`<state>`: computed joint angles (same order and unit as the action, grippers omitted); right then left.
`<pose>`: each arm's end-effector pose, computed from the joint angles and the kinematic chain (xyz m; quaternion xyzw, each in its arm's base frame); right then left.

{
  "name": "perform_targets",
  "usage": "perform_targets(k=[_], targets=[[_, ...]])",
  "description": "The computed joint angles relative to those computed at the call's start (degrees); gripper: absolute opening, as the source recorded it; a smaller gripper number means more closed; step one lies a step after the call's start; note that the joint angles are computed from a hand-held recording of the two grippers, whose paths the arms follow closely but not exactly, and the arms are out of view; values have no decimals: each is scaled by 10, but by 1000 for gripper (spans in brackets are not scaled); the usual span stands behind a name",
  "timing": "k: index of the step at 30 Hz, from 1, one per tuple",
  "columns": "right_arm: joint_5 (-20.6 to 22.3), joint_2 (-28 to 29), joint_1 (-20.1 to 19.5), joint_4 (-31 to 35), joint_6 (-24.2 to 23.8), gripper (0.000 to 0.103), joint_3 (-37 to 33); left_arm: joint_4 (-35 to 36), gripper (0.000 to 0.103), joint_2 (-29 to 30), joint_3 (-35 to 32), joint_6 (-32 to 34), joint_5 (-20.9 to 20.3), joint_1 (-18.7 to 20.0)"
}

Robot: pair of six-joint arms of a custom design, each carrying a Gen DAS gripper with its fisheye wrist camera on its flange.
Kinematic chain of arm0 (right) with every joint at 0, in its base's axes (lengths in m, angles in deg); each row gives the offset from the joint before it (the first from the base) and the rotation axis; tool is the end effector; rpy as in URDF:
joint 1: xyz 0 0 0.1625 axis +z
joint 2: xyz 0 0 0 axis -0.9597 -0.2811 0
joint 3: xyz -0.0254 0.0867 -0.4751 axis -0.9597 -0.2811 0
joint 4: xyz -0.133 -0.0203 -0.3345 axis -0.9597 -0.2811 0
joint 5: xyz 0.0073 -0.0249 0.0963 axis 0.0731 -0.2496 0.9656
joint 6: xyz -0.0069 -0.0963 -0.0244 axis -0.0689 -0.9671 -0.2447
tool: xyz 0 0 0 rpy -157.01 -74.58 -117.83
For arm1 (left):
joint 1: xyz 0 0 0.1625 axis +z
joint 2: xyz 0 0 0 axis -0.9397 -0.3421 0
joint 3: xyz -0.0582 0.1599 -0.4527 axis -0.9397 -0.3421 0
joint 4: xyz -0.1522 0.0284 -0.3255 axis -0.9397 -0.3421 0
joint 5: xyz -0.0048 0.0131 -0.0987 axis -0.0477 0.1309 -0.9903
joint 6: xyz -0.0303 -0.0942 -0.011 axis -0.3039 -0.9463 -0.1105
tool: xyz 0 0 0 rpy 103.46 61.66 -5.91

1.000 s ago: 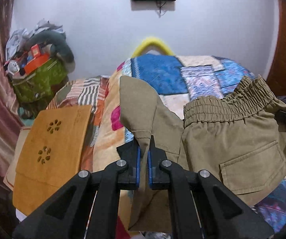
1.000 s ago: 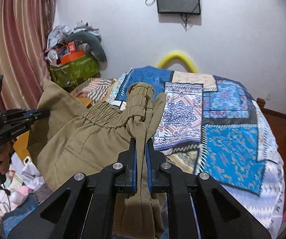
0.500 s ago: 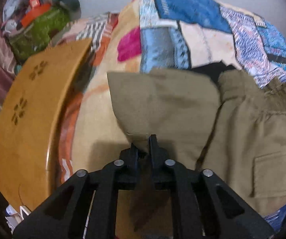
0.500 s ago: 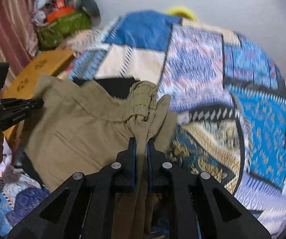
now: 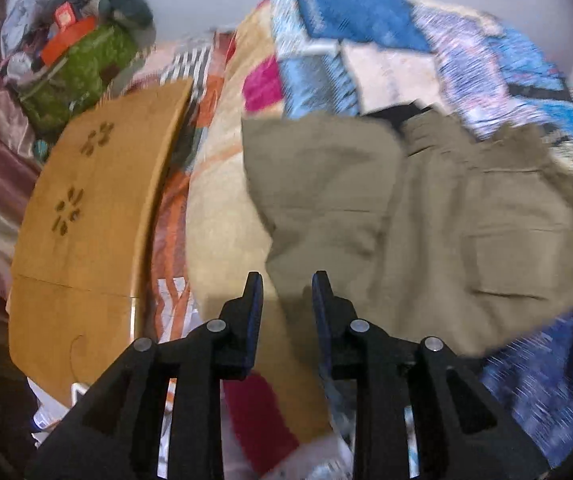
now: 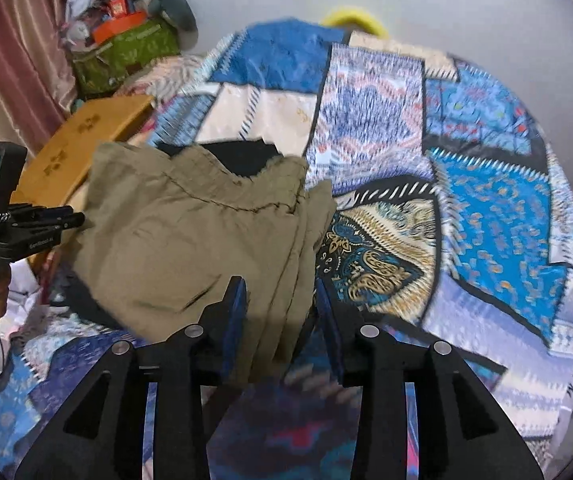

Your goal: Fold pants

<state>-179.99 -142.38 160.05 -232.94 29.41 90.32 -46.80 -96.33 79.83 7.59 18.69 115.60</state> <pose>0.0599 -0.6316 0.3713 0.3278 -0.8943 0.1552 0.2620 -0.3184 -0.6341 0.0075 0.0352 0.8730 -0.2432 0.4214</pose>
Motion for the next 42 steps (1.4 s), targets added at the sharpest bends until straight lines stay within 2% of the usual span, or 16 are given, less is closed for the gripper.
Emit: perform_targets(k=[6, 11, 16, 19, 23, 24, 25, 26, 28, 30, 31, 34, 36, 38, 41, 42], targets=[[76, -85, 17, -51, -17, 33, 70, -68, 27, -37, 53, 26, 36, -91], [169, -170, 32, -82, -17, 34, 125, -111, 30, -61, 79, 31, 73, -170], [249, -246, 44, -118, -24, 40, 181, -159, 32, -80, 110, 29, 126, -250], [286, -287, 47, -135, -26, 40, 212, -128, 33, -84, 127, -21, 188, -295], [330, -332, 43, -161, -19, 40, 252, -119, 33, -91, 153, -71, 222, -339], [338, -341, 43, -166, -16, 40, 260, -105, 35, -93, 156, -89, 227, -347], [341, -346, 43, -175, -15, 45, 268, -82, 37, -95, 159, -113, 235, -356], [344, -349, 43, -186, -13, 49, 274, -66, 43, -97, 162, -131, 240, -363], [343, -353, 46, -209, -9, 68, 286, -41, 56, -100, 168, -162, 245, -373], [343, -355, 47, -223, -5, 77, 291, -29, 80, -103, 175, -183, 249, -382], [341, -355, 48, -232, -1, 83, 294, -19, 84, -106, 177, -195, 251, -384], [335, -353, 52, -264, 5, 94, 304, 105, 90, -116, 167, -293, 263, -394], [331, -352, 54, -281, 10, 103, 309, 135, 99, -118, 165, -316, 267, -398], [330, -356, 53, -285, 13, 103, 315, 156, 102, -120, 165, -335, 271, -400], [328, -362, 48, -280, 15, 103, 320, 263, 103, -122, 147, -419, 273, -404], [327, -363, 49, -276, 17, 103, 319, 278, 103, -121, 145, -431, 276, -404]])
